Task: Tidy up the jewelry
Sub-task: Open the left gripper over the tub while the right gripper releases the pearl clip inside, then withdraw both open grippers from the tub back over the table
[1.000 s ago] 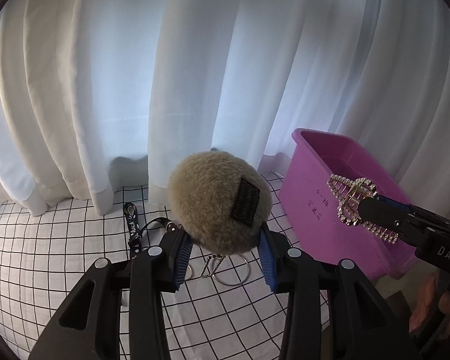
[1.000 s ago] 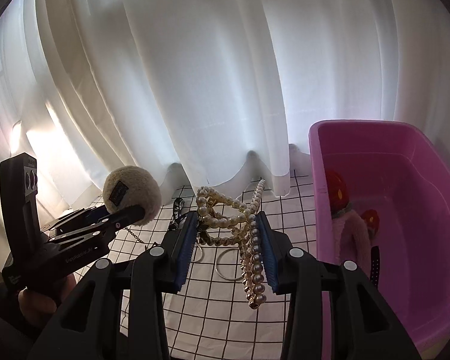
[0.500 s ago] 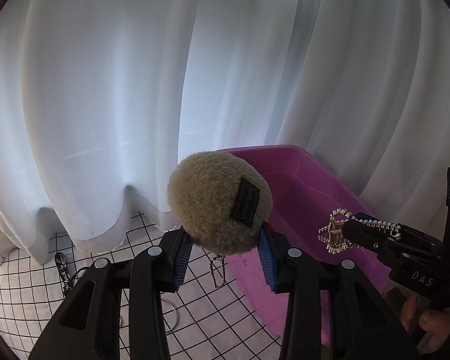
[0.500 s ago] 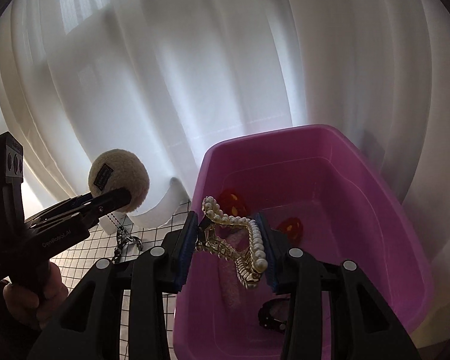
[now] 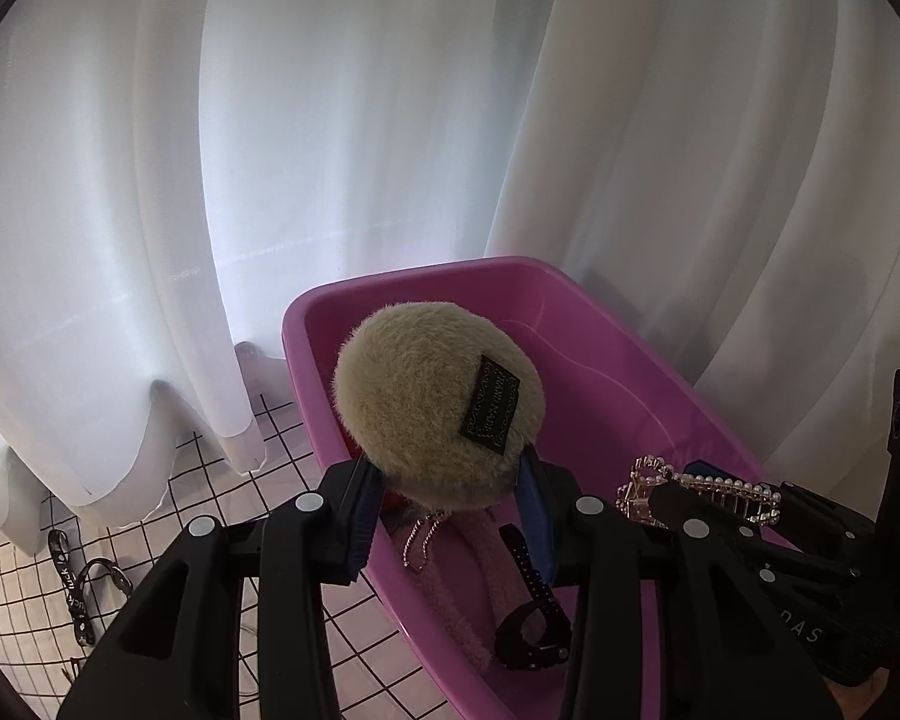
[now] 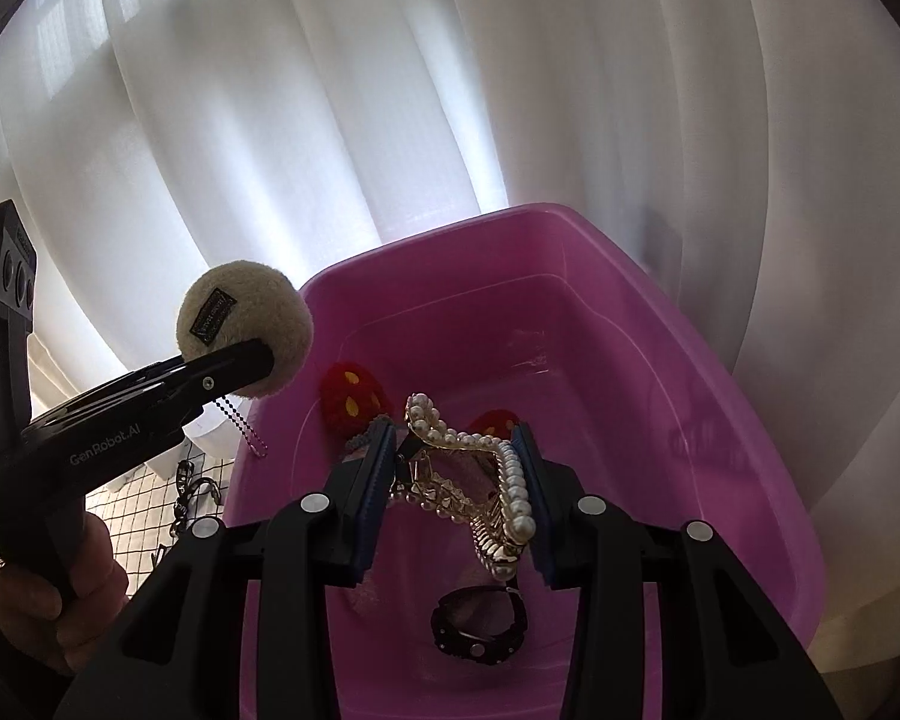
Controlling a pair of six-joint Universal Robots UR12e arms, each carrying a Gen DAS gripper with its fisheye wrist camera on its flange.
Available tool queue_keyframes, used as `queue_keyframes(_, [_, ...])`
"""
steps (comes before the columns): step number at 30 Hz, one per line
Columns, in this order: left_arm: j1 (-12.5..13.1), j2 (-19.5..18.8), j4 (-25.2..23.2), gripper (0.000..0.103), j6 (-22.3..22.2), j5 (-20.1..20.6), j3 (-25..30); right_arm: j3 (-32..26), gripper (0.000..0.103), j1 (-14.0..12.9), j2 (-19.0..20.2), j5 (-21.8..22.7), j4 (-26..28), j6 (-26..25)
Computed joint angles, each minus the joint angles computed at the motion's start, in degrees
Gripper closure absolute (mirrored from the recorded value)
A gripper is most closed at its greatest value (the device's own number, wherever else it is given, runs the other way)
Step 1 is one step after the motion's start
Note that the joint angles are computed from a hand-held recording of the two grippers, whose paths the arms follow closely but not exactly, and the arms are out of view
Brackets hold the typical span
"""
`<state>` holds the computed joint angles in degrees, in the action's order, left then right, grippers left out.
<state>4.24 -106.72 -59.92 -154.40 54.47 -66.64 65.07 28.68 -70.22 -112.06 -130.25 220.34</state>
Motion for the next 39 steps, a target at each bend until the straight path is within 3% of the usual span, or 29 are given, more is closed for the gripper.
queue_keyframes(17, [-3.07,-0.97,-1.62,0.057,1.20,8.60,0.58,1.68,0.064,-1.04,-0.57,1.19,3.29,2.49])
queue_keyframes(20, [-3.36,-1.05,-1.67,0.045,0.59,10.69,0.59,0.98,0.061,-1.06,-0.03,0.46,4.14,1.74])
queue_keyframes(21, [-3.38,-0.98,-1.08,0.038,0.20,11.30,0.37,0.54,0.051,-1.00,0.26,-0.17,4.43,1.40])
queue_keyframes(23, [-3.37,-0.86,0.51,0.017,-1.09,12.26,-0.11,0.24,0.043,-0.77,0.40,-1.33,4.56,1.20])
queue_keyframes(39, [-1.76,0.16,1.38,0.008,-4.84,11.18,-0.81,0.53,0.040,-0.56,0.11,0.90,3.13,3.45])
